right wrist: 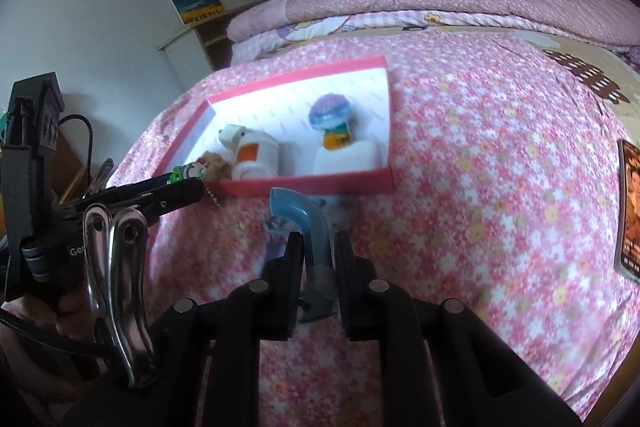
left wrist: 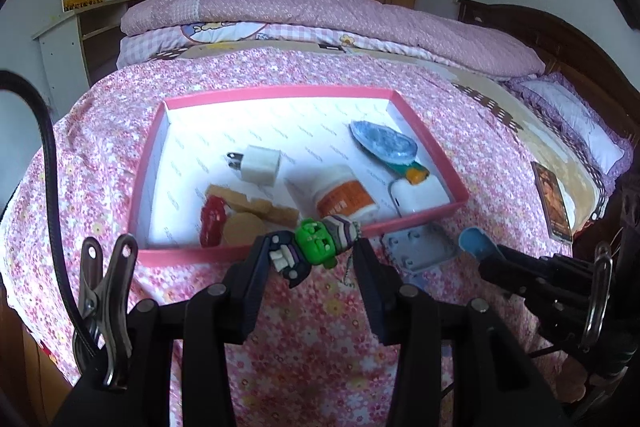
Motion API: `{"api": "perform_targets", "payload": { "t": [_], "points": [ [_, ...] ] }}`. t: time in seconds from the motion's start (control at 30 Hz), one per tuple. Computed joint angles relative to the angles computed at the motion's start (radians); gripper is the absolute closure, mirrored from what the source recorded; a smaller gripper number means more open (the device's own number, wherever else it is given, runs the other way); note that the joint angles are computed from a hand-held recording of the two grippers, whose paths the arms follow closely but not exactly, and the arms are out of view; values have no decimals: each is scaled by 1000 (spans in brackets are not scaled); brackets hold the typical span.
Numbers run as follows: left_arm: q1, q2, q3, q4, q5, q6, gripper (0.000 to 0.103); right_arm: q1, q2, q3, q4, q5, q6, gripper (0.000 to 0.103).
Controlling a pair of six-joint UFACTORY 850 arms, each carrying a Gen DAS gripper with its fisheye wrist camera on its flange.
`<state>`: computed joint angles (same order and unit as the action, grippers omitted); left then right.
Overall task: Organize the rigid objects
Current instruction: 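Lift and carry the green figurine and blue tube over the pink tray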
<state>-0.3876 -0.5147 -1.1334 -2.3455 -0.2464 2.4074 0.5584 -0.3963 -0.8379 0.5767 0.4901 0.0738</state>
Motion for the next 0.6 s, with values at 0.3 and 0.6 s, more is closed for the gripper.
{"api": "perform_targets", "payload": {
  "t": [0.3,0.6],
  "points": [
    [14,-15,-34,16,6,-21,58,-17,-8,-42,-37,-24,-3,86],
    [24,-29,-75,0,10,-6,58,-37,-17,-82,-77,-44,24,86]
  ]
}}
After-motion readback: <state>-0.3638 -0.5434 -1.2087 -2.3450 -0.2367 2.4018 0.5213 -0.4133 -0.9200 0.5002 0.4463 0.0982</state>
